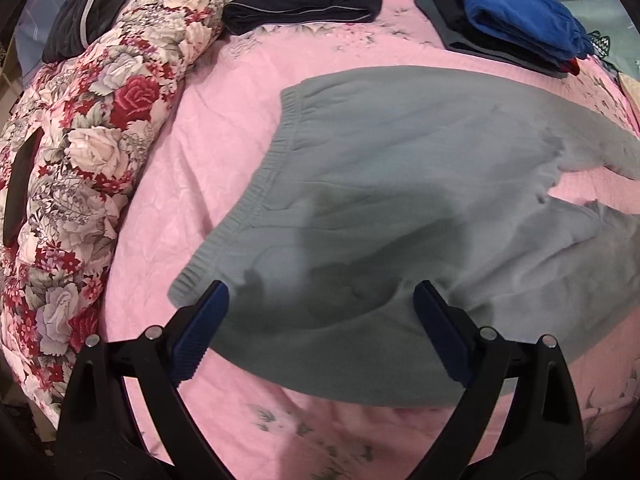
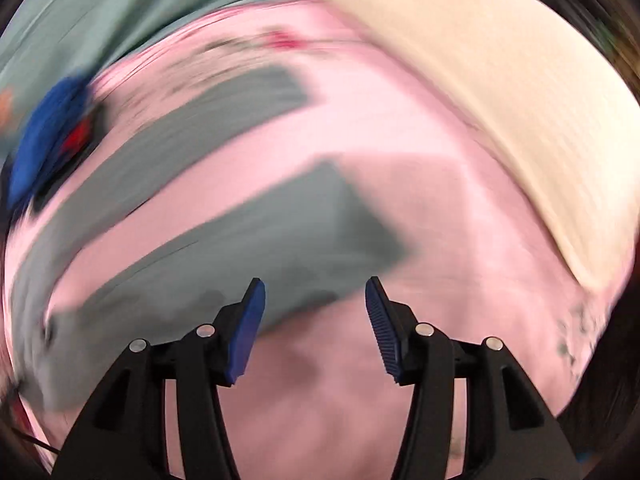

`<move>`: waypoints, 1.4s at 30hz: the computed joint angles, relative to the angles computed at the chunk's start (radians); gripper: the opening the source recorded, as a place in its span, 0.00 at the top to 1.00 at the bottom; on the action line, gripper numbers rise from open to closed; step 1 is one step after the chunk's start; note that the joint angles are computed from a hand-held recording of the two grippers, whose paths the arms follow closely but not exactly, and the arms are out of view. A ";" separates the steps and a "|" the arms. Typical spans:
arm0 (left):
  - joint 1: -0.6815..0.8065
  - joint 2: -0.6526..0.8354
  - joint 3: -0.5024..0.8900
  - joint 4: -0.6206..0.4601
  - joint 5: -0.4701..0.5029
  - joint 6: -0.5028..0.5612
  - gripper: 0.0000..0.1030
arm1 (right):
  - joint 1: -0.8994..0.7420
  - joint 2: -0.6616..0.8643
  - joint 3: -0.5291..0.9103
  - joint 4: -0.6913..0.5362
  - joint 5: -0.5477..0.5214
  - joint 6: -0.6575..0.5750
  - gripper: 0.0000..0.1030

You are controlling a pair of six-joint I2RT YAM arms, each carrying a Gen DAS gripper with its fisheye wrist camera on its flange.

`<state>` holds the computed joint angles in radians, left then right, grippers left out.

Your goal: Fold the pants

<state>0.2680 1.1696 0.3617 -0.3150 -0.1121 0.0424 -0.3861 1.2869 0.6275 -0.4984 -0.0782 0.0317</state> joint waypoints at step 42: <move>0.225 0.736 0.699 0.032 0.268 0.401 0.08 | 0.908 0.721 0.932 -0.175 -0.061 -0.228 0.49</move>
